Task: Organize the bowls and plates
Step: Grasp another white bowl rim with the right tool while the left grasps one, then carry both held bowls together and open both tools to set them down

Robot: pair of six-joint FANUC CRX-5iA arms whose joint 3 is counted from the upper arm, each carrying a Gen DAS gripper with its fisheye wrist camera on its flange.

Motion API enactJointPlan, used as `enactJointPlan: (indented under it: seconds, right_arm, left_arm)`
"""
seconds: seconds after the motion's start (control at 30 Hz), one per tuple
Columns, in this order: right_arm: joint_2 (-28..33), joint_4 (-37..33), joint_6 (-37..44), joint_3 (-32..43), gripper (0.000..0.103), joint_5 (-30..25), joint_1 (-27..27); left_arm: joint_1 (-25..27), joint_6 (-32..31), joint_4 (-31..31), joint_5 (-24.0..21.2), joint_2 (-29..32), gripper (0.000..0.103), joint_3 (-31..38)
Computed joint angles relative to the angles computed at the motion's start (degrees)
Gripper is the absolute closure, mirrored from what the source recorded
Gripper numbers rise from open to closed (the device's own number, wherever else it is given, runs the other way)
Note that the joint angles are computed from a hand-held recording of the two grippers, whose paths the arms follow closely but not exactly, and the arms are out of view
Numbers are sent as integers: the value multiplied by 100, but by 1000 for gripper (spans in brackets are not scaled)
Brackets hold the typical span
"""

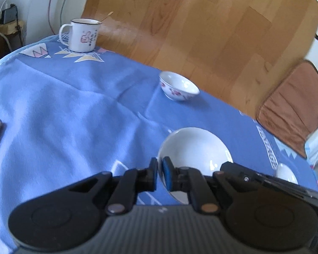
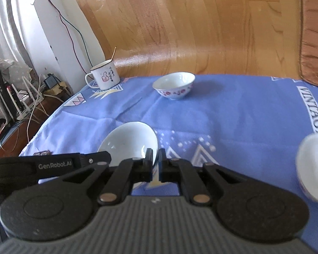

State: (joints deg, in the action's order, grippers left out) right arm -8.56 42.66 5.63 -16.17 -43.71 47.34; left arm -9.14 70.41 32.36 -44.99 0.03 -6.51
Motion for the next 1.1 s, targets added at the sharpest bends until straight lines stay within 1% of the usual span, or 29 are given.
enactJointPlan:
  seconds: [0.13, 0.27, 0.37, 0.5, 0.6, 0.7, 0.87, 1.1]
  right_arm:
    - [-323, 359, -447, -377, 96, -145, 125]
    - [-720, 1076, -1139, -855, 96, -509, 299]
    - [-1034, 1577, -1602, -1181, 95, -1044, 471]
    - [-1399, 1980, -2064, -1506, 95, -1906, 717]
    - [-1570, 2078, -2272, -1662, 95, -2374, 797]
    - [-1700, 2061, -2401, -1804, 95, -2637, 835]
    - [-1857, 1941, -2554, -1976, 95, -2766, 832]
    - [-1908, 1807, -2625, -2054, 95, -2716, 776]
  left_arm:
    - [-190, -111, 23, -66, -32, 95, 25]
    - [-541, -297, 107, 31, -35, 95, 91]
    - [-865, -487, 210, 86, 76, 95, 246]
    - [-1347, -669, 225, 98, 370, 94, 616]
    - [-1625, -581, 99, 37, 617, 94, 932]
    - [-1807, -357, -138, -113, 826, 93, 1227]
    - [-2008, 0, -554, -289, 1112, 93, 1626]
    - [-2062, 200, -780, -466, 1291, 93, 1855]
